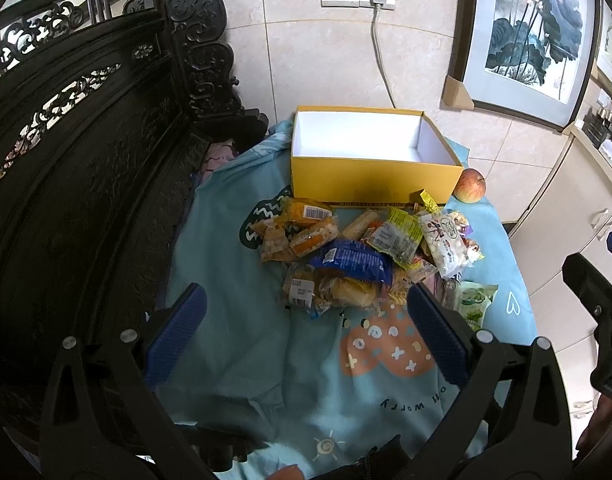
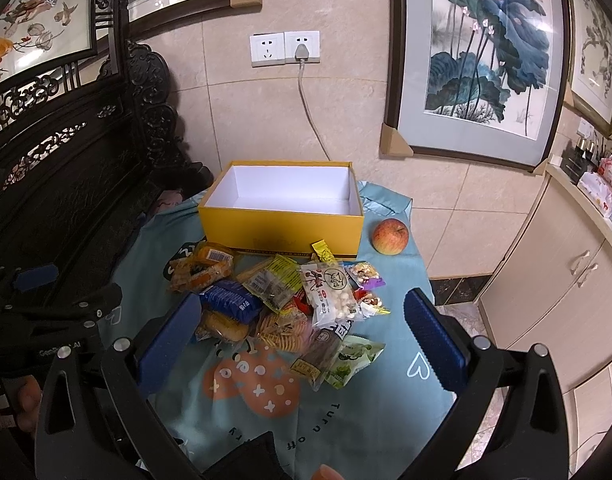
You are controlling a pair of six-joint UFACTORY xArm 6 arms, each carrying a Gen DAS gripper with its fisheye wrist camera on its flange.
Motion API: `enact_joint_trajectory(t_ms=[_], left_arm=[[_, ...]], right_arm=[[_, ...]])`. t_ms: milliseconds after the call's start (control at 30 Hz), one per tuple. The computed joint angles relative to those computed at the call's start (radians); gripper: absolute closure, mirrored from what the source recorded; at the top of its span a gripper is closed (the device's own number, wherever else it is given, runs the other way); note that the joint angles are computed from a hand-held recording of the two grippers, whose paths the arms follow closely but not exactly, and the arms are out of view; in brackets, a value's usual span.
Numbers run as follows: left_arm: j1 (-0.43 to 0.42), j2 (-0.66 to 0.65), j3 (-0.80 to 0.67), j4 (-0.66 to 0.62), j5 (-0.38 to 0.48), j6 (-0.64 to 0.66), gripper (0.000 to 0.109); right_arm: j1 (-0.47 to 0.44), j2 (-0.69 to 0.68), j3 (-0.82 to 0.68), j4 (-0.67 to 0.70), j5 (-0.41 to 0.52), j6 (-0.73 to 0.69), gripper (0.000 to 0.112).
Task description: Organize snacks
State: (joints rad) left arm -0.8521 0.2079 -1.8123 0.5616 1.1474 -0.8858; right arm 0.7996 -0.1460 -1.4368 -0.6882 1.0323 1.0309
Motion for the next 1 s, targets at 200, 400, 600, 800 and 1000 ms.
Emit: enact_joint_trajectory(t_ms=[200,400,600,800,1000], left_arm=[[-0.002,0.006,0.007,0.002,-0.006,-0.007,0.008],[-0.001,0.024,-0.017,-0.009,0.004,0.005,0.008],[-0.002,0.024,-0.017,-0.009,0.004,0.004,0.008],[-0.002,0.026,-0.02,-0.01,0.006,0.004,0.008],[-0.002,0.027,-0.023,-0.012,0.008,0.006,0.008]], right_arm=[[-0.001,0.003,-0.001,0.003,0.0,-0.001,0.011],[-0.002,0.005,-0.001,0.005,0.0,-0.001,0.011],[-0.002,0.007,0.002,0.004,-0.003,0.0,0.011],[-0.003,0.007,0.002,0.004,-0.003,-0.001,0.011],[-0.003,0.003,0.006,0.0,-0.006,-0.003,0.011]])
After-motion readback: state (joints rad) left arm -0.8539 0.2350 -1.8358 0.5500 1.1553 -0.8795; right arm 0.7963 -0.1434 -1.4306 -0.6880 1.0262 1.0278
